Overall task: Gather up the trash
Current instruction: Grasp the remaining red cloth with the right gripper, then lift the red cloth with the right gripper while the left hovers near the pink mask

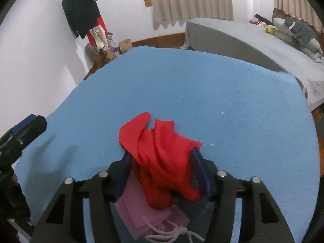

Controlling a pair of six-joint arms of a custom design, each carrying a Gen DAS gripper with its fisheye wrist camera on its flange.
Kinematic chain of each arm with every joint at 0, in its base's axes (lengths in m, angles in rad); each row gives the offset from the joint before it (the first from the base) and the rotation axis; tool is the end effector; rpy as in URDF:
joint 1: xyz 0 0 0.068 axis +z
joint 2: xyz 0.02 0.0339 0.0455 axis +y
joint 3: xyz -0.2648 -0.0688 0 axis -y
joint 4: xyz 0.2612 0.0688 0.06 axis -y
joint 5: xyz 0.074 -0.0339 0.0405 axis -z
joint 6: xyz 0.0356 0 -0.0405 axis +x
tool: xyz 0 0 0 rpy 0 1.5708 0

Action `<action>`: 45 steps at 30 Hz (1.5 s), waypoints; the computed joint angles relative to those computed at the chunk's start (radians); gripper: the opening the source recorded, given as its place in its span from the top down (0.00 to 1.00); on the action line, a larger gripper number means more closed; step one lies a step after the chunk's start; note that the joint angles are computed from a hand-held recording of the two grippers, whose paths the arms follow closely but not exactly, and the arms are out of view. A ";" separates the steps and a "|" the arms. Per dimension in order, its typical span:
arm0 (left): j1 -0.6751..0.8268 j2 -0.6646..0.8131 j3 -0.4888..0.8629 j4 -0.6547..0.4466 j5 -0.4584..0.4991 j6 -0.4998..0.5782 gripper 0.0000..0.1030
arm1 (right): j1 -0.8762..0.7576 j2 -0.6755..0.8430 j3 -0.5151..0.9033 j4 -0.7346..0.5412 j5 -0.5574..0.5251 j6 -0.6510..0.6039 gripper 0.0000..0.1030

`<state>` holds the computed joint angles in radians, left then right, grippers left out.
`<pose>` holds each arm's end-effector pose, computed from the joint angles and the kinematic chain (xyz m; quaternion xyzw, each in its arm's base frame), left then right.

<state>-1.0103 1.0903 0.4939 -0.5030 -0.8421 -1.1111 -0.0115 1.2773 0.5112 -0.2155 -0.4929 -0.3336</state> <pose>0.1244 -0.1483 0.1642 -0.1400 0.8815 0.0080 0.4509 0.2319 0.0142 0.1415 -0.2187 0.9046 0.1816 0.3175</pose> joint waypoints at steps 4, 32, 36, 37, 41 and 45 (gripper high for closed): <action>-0.005 0.015 0.004 0.010 0.005 -0.001 0.17 | -0.039 0.053 0.043 -0.051 -0.078 -0.041 0.80; -0.055 0.232 0.124 0.136 0.039 0.046 0.17 | -0.425 0.041 0.053 -0.165 -0.143 -0.215 0.31; -0.055 0.230 0.118 0.124 0.034 0.028 0.17 | -0.331 0.015 0.008 -0.075 -0.071 -0.112 0.20; -0.051 0.222 0.113 0.123 0.035 0.028 0.17 | -0.317 0.010 0.003 -0.065 -0.062 -0.090 0.16; -0.045 0.210 0.102 0.119 0.039 0.024 0.17 | -0.256 0.011 -0.012 -0.011 0.011 -0.049 0.14; -0.046 0.209 0.103 0.118 0.038 0.018 0.17 | -0.254 0.013 -0.023 0.007 0.079 -0.092 0.18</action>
<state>-1.0566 1.2997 0.5970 -0.3847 -0.8044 -1.0932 -0.2657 1.2906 0.4878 -0.2088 -0.4138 -0.4252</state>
